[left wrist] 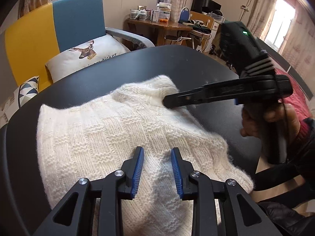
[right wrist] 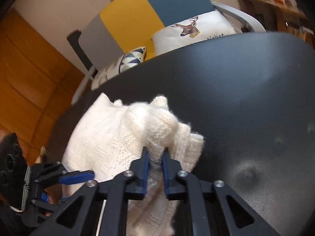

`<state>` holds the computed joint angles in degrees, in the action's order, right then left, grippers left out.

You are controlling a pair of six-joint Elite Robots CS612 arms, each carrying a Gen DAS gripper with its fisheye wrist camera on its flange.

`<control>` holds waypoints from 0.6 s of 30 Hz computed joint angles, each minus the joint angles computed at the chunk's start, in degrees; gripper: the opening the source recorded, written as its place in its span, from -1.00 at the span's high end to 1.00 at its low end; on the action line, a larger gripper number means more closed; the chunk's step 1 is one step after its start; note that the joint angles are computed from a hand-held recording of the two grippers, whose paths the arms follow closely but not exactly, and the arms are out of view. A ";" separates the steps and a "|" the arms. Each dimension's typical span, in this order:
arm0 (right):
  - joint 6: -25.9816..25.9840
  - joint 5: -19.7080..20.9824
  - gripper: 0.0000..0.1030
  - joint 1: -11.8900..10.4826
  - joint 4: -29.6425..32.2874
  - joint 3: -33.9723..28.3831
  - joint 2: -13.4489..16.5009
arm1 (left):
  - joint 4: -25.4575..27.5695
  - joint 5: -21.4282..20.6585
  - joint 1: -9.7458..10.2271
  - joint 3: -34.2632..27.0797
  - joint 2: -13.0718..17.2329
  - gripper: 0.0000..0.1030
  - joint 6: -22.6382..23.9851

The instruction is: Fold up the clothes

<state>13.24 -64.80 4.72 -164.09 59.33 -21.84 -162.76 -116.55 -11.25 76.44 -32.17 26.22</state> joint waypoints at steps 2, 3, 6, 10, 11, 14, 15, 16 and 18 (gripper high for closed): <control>-1.80 -2.41 0.85 0.31 -1.47 0.90 -0.86 | -0.12 -0.44 0.14 -0.03 0.15 0.41 -0.17; -2.74 -4.42 0.85 0.46 -0.70 0.98 -1.03 | 0.02 -0.86 0.24 -0.10 0.24 0.40 -0.43; -4.47 -8.38 0.86 1.01 4.79 -1.01 0.29 | 0.12 -2.40 0.51 -0.18 0.48 0.40 -1.91; -2.44 -7.16 0.85 0.76 3.45 -0.94 0.73 | 0.40 -6.30 1.36 -0.68 0.68 0.40 -6.23; -2.41 -7.05 0.83 0.72 3.22 -0.82 0.63 | 1.32 -8.15 1.89 -1.22 0.76 0.40 -7.65; -2.75 -6.58 0.75 0.58 4.26 -1.00 0.46 | -0.89 -10.23 3.46 -2.09 0.90 0.40 -12.20; -2.67 -6.08 0.75 0.47 4.29 -0.91 0.36 | -1.97 -9.37 3.80 -2.28 0.96 0.40 -13.34; -1.98 -5.66 0.64 0.27 3.73 -0.59 0.17 | -2.73 -8.27 4.22 -2.89 1.24 0.40 -14.83; -0.46 -4.73 0.54 -0.13 2.45 0.33 -0.35 | -2.04 -6.79 4.78 -4.50 1.92 0.40 -16.46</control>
<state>12.78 -69.53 4.60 -161.64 59.66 -22.19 -164.80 -123.33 -6.47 71.94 -30.25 9.76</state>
